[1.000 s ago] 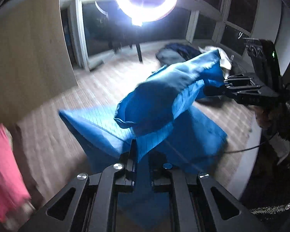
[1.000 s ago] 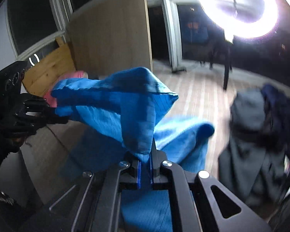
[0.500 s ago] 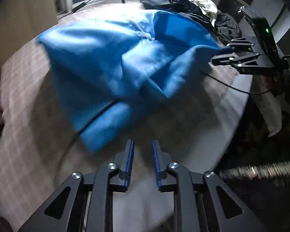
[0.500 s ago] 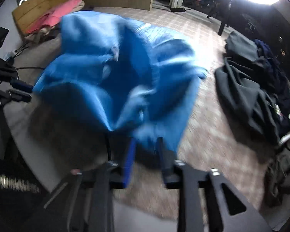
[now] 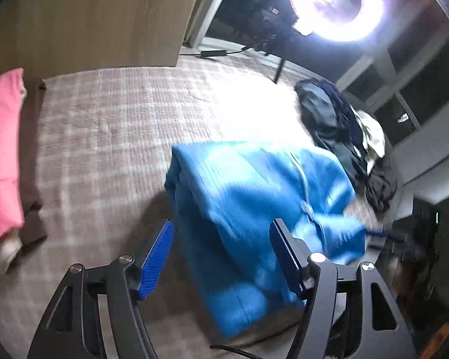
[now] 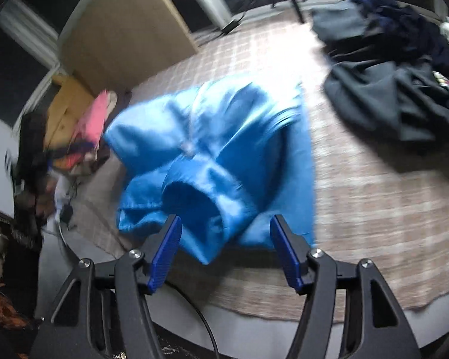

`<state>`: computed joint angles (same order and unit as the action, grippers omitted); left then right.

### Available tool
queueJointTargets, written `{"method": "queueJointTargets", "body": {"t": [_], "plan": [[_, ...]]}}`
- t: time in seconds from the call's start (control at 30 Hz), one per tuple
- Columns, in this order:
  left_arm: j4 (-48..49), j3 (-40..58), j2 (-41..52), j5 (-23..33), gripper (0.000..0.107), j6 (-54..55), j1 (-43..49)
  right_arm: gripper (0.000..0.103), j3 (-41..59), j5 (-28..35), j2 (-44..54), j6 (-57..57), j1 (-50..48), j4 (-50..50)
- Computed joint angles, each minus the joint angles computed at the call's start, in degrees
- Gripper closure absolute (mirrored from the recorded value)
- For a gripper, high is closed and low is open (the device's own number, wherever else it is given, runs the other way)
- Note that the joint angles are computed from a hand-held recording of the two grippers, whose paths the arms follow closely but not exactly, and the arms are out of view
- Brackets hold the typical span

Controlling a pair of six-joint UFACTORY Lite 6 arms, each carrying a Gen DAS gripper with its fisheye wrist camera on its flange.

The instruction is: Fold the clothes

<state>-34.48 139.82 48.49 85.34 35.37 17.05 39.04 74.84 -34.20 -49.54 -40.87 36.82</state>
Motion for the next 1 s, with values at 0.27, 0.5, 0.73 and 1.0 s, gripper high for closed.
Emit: {"method": "queueJointTargets", "body": {"t": [0.27, 0.5, 0.73, 1.0], "plan": [[-1.55, -6.65, 0.15, -1.30, 0.105, 0.75, -1.49, 0.100, -3.03, -4.16, 2.68, 6.29, 9.56, 1.03], [-1.67, -31.71, -19.96, -3.50, 0.105, 9.54, 3.10, 0.101, 6.86, 16.51, 4.52, -6.69, -11.18, 2.12], [8.17, -46.82, -21.74, -17.54, 0.098, 9.12, -2.20, 0.098, -8.60, -4.44, 1.62, 0.43, 3.21, -7.47], [8.88, -39.53, -32.01, -13.18, 0.076, 11.77, 1.44, 0.078, 10.81, 15.19, 1.56, -12.34, -12.39, -4.54]]}}
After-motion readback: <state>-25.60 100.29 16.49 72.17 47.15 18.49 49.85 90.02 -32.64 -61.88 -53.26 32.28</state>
